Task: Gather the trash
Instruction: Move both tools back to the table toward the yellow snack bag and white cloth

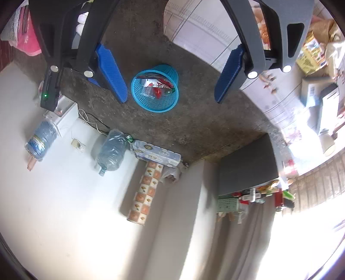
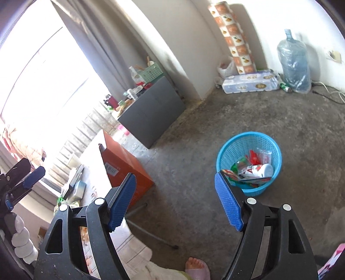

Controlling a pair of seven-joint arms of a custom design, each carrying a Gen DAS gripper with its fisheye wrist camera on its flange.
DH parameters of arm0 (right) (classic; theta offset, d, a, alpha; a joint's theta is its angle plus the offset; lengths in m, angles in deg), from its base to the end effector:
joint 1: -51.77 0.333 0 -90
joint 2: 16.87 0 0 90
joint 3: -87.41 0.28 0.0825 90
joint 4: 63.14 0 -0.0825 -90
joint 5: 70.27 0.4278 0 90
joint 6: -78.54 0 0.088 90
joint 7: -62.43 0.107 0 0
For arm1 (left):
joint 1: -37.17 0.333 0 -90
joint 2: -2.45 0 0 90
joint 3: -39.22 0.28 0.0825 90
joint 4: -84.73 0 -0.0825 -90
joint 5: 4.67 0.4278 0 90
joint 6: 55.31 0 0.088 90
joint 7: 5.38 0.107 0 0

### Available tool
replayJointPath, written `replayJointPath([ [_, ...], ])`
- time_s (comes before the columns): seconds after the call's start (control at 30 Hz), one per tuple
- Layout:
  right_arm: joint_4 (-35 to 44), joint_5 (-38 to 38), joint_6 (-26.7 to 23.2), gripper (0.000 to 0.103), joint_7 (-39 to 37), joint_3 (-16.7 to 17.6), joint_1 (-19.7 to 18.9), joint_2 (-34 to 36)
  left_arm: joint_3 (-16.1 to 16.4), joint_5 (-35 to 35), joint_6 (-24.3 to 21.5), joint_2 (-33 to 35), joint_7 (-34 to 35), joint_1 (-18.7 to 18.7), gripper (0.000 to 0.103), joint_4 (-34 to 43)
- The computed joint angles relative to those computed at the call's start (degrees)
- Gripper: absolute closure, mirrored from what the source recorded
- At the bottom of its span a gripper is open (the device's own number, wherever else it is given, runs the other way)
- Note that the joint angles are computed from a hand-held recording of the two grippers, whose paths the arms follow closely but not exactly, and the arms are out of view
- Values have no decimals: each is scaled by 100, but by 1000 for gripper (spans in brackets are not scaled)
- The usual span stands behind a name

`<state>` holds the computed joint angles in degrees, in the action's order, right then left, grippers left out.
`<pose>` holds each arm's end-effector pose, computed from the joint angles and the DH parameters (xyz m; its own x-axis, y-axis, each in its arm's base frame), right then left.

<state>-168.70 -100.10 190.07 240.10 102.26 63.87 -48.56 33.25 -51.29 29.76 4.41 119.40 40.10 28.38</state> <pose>0.3974 0.2141 0.7840 -0.6221 -0.6042 -0.4980 -0.2402 0.7526 -0.6131 0.5156 -0.1085 0.8798 -0.8417 -0.4837 0.2398 -0.4798 0.4665 -0.7431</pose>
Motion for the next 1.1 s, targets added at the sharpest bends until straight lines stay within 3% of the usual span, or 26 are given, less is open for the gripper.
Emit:
replayJointPath([
  [0.3, 1598, -96, 413, 25, -978, 132, 461, 1580, 481, 208, 274, -147, -110, 682, 22, -107],
  [0.6, 3135, 549, 981, 25, -2023, -237, 1282, 3148, 781, 234, 377, 65, -111, 1253, 22, -8],
  [0.77, 3198, 728, 845, 25, -1932, -473, 1465, 3238, 800, 187, 531, 193, -215, 1614, 22, -30],
  [0.93, 2819, 1060, 868, 25, -1651, -576, 1354, 2961, 820, 227, 816, 160, -138, 1806, 22, -364],
  [1.1, 3522, 1415, 762, 25, -2079, -605, 1336, 3528, 792, 316, 902, 328, -148, 1876, 22, -461],
])
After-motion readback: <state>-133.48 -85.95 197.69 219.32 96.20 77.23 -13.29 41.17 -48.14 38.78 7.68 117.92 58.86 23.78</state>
